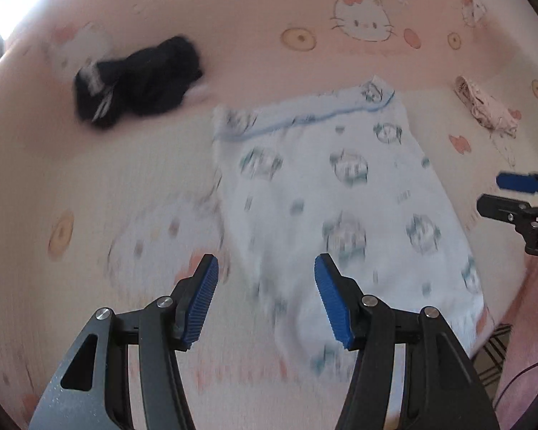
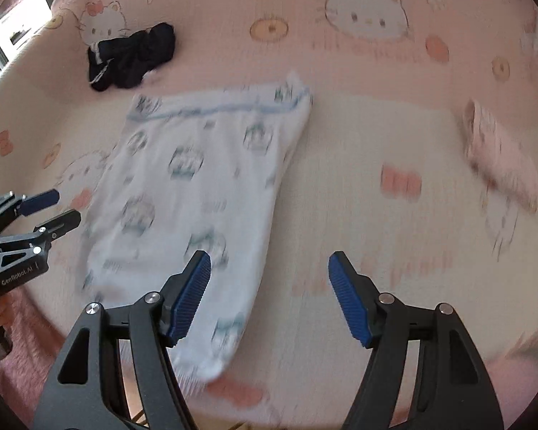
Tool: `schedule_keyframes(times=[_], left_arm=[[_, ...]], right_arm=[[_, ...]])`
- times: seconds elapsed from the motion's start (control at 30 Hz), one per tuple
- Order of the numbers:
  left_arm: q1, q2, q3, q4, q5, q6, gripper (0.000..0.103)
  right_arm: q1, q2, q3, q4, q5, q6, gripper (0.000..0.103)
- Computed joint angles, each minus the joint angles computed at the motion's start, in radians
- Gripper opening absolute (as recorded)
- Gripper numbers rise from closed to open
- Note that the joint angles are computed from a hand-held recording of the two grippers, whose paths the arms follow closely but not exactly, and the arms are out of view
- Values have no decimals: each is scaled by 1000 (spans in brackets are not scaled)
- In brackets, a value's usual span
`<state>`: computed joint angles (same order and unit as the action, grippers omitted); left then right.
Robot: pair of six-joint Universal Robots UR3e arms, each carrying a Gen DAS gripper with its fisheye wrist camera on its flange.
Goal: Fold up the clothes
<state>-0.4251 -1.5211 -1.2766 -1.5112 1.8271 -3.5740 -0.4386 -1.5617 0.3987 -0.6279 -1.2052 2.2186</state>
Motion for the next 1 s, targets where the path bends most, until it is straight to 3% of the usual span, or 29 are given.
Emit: schedule_keyframes(times=[0.1, 0.2, 0.3, 0.37, 0.47, 0.63, 0.8, 1.0], left_arm=[[34, -202, 135, 72, -29, 69, 59], [14, -305, 207, 81, -51, 74, 59], [-8, -266, 174, -5, -20, 64, 59], [50, -150, 26, 65, -57, 94, 61], [162, -8, -108, 143, -128, 90, 61], [186, 3, -114, 191, -191, 84, 61], [121, -36, -147, 228, -127, 76, 61], [56, -27, -156, 271, -67, 60, 61]], right_arm=[[264, 76, 133, -323, -98, 249, 70], [356, 160, 285, -580, -159, 359, 70], [313, 229, 293, -569, -177, 327, 66], [252, 216, 326, -568, -134, 259, 66], [202, 266, 197, -490, -101, 275, 66], [249, 285, 95, -381, 17, 237, 65], [320, 201, 336, -564, -75, 269, 63], [202, 145, 359, -583, -28, 284, 65]])
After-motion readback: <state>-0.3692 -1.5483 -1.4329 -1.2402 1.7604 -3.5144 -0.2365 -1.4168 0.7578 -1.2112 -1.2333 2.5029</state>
